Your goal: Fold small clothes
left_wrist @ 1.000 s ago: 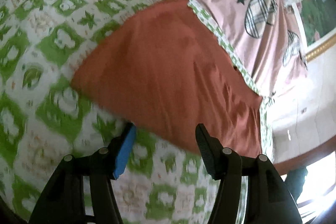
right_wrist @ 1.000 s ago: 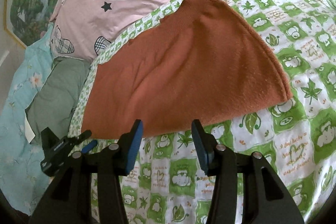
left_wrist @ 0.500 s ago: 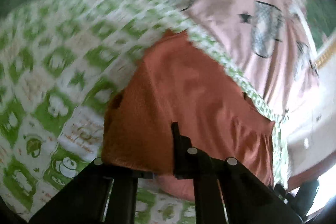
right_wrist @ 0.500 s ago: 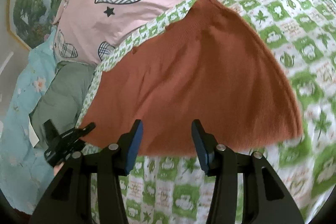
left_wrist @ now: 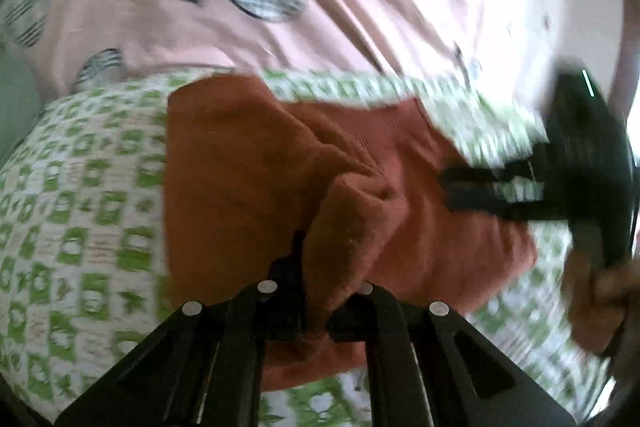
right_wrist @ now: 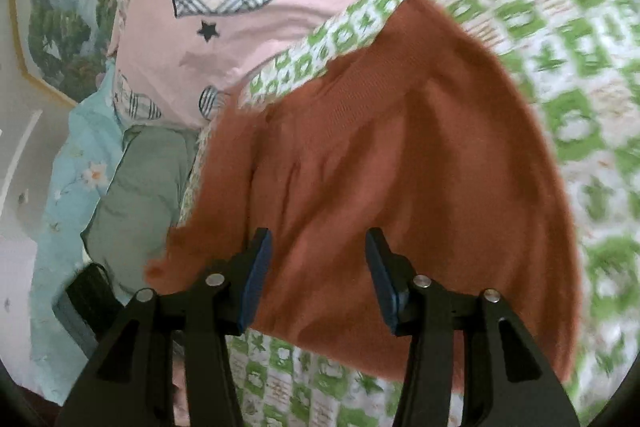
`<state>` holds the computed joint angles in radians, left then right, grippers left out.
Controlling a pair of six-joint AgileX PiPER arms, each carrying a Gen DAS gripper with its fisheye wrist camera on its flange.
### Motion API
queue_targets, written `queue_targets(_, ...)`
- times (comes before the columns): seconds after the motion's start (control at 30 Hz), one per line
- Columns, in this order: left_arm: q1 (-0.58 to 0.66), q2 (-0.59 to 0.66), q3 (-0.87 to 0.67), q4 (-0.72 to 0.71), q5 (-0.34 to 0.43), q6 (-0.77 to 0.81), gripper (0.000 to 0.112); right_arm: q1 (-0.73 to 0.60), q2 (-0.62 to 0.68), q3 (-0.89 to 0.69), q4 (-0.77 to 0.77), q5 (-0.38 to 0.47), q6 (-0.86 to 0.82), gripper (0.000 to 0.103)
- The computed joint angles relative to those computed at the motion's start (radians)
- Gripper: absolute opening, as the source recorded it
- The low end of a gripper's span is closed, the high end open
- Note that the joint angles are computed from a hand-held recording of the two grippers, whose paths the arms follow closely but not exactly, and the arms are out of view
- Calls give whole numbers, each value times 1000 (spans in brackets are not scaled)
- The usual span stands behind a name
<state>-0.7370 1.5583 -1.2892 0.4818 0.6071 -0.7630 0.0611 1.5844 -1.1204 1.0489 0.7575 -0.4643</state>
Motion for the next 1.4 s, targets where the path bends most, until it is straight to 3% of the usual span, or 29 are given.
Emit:
queue_targets(0.07,-30,36,-5,36,21,-15,6,13,74,-72,5,37,1,75)
queue_targets(0.23,-28,10,43,53,-18,-26,6,67,302,-332,-16,131,64,75)
queue_targets(0.33,-38,14,36,76,-10,-29,6,117,426,-528,-119,153,185,75)
queue_targets(0.4,-55,18,30,97,6,-43,6,147,503,-660,-177,173,246,66)
queue_targets(0.43,-55,21,23,93,10,-38,6,164,549,-741,-209,199,274,38)
queue_targets(0.47,-56,20,16,91,16,-36,6,177,581,-805,-248,223,310,25)
queue_targets(0.5,-58,16,10,90,21,-35,6,187,590,-838,-283,227,337,24)
queue_targets(0.57,-63,7,-16,80,30,-28,6,183,544,-807,-258,194,289,19)
queue_targets(0.67,-61,16,-97,-46,11,70,6,140,399,-664,-195,133,171,18)
queue_targets(0.87,-113,166,-314,-268,4,236,6,-3,195,-484,-240,119,94,18)
queue_targets(1.03,-156,309,-453,-334,48,281,6,-134,186,-375,-257,128,60,18)
queue_targets(1.17,-161,396,-517,-367,88,302,7,-162,217,-334,-247,105,23,18)
queue_targets(1.4,-157,392,-489,-394,76,320,12,-147,206,-288,-266,38,-10,18)
